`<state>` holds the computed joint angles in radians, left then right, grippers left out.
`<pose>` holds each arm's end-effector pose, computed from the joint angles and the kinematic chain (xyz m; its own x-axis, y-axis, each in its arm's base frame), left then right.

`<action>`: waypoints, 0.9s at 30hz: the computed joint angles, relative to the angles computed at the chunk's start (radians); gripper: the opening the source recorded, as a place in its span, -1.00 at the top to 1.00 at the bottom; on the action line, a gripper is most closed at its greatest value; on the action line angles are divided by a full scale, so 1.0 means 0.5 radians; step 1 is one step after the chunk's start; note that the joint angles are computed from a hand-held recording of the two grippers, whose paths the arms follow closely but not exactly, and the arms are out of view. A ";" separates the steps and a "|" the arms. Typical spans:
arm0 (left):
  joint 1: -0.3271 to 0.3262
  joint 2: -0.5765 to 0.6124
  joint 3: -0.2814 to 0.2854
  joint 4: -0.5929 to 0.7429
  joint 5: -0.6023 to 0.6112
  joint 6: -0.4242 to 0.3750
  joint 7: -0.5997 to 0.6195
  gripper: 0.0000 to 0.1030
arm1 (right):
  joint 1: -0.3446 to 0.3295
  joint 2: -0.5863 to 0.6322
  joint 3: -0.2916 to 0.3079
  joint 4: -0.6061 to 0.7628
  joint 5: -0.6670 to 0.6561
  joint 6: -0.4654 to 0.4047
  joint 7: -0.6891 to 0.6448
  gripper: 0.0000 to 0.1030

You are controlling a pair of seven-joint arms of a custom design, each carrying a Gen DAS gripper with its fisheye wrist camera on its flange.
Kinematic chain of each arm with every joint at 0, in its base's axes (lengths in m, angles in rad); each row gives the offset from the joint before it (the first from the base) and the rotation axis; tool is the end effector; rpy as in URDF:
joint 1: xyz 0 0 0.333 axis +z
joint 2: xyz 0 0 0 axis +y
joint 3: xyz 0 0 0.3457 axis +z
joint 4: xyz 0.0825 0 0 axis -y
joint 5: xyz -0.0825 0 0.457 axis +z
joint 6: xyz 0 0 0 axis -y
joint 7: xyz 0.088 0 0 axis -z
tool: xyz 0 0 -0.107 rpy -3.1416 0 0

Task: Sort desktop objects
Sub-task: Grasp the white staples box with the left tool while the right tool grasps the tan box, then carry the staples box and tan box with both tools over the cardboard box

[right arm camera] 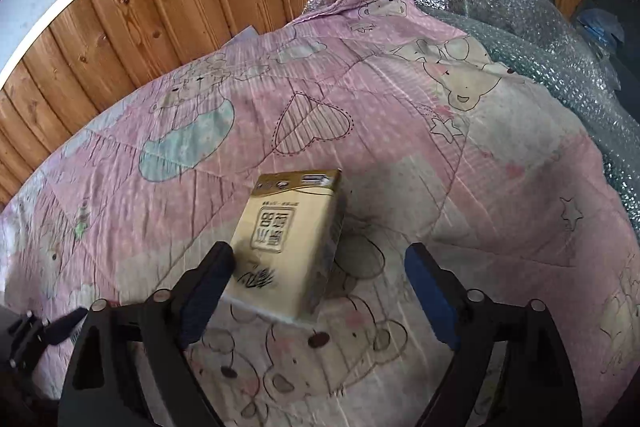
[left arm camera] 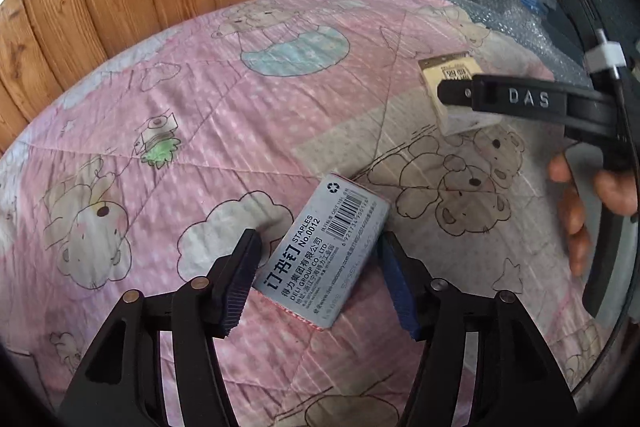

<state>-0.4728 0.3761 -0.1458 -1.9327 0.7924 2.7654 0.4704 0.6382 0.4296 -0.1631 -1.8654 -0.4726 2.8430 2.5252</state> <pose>0.5688 -0.4344 0.3154 -0.1774 -0.9839 0.0216 -0.8167 0.1350 -0.5610 0.6447 0.3702 0.3243 0.0034 -0.9942 -0.1071 -0.8207 0.0585 -0.5684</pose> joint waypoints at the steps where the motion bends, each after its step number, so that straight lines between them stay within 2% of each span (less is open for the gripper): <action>1: -0.014 0.011 0.008 0.016 0.016 -0.020 -0.012 -0.27 | -0.014 0.031 0.014 0.039 0.015 -0.005 -0.026 -0.77; 4: -0.003 0.016 0.008 0.019 0.004 0.016 -0.033 -0.25 | -0.109 0.094 0.136 0.123 0.176 -0.029 -0.235 -0.78; 6: 0.004 0.002 0.017 -0.004 -0.001 0.057 -0.060 -0.08 | -0.045 0.082 0.071 0.100 0.158 0.016 -0.211 -0.66; 7: 0.015 -0.007 0.016 -0.021 -0.017 0.086 -0.073 0.11 | -0.048 0.066 0.072 0.067 0.188 0.067 -0.208 -0.62; 8: 0.035 -0.012 0.008 -0.038 -0.049 0.125 -0.077 0.20 | -0.051 0.052 0.071 0.043 0.223 0.096 -0.208 -0.62; 10: 0.080 -0.024 -0.016 -0.072 -0.143 0.206 -0.065 0.22 | -0.009 0.039 0.013 0.012 0.227 0.147 -0.179 -0.62; 11: 0.089 -0.028 -0.020 -0.085 -0.176 0.241 -0.062 0.23 | 0.066 0.039 -0.076 0.008 0.173 0.154 -0.110 -0.62; 12: 0.090 -0.031 -0.020 -0.092 -0.199 0.259 -0.057 0.23 | 0.082 0.040 -0.099 0.010 0.154 0.154 -0.093 -0.52; 13: 0.080 -0.033 -0.015 -0.091 -0.212 0.251 -0.055 0.24 | 0.036 0.034 -0.051 0.003 0.196 0.175 -0.146 -0.04; 14: 0.072 -0.035 -0.013 -0.090 -0.225 0.242 -0.053 0.24 | -0.032 0.025 0.025 -0.009 0.276 0.195 -0.238 0.17; 15: 0.071 -0.041 -0.014 -0.100 -0.239 0.262 -0.052 0.24 | -0.036 0.013 0.032 -0.023 0.293 0.214 -0.260 0.27; 17: 0.061 -0.060 -0.010 -0.122 -0.261 0.294 -0.066 0.25 | 0.035 -0.013 -0.034 -0.040 0.262 0.197 -0.240 0.50; 27: 0.012 -0.290 -0.018 -0.305 -0.181 0.234 -0.284 0.25 | 0.071 -0.226 0.018 -0.296 0.247 0.279 -0.315 0.53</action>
